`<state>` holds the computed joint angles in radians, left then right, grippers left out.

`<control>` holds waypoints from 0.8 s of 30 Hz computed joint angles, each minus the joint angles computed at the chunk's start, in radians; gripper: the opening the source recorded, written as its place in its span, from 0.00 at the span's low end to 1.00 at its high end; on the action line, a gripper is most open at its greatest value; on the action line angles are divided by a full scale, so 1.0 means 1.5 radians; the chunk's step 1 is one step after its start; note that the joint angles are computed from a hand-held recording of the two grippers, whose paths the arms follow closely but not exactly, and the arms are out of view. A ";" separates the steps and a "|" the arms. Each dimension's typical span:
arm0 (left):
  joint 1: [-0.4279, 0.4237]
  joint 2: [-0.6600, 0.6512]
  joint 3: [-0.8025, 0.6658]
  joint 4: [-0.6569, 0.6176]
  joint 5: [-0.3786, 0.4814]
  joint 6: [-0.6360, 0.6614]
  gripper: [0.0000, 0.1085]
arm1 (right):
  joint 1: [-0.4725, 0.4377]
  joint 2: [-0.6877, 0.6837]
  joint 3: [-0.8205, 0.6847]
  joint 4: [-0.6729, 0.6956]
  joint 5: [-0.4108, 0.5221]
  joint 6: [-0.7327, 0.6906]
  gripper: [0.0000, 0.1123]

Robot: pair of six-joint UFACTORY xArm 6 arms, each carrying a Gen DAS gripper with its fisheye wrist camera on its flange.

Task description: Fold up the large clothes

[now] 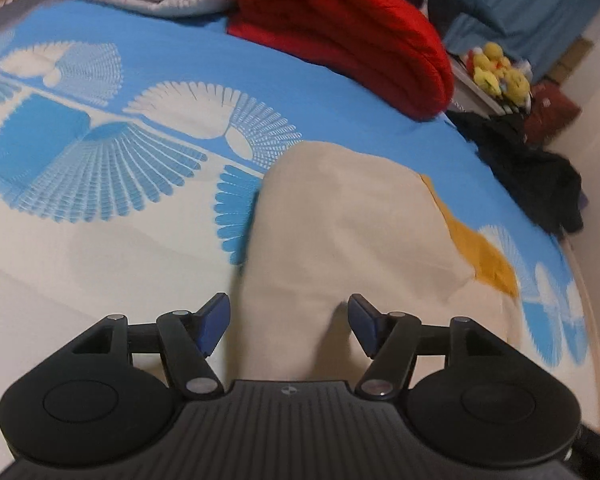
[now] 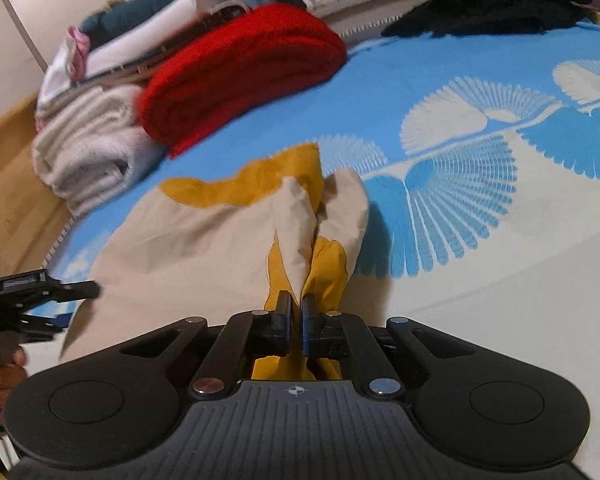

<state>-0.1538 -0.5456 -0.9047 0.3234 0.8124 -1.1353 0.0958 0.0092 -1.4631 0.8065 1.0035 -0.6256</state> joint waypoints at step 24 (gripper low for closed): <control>-0.299 -0.045 -0.001 0.060 0.261 0.027 0.82 | -0.056 -0.111 0.083 -0.214 0.164 0.002 0.19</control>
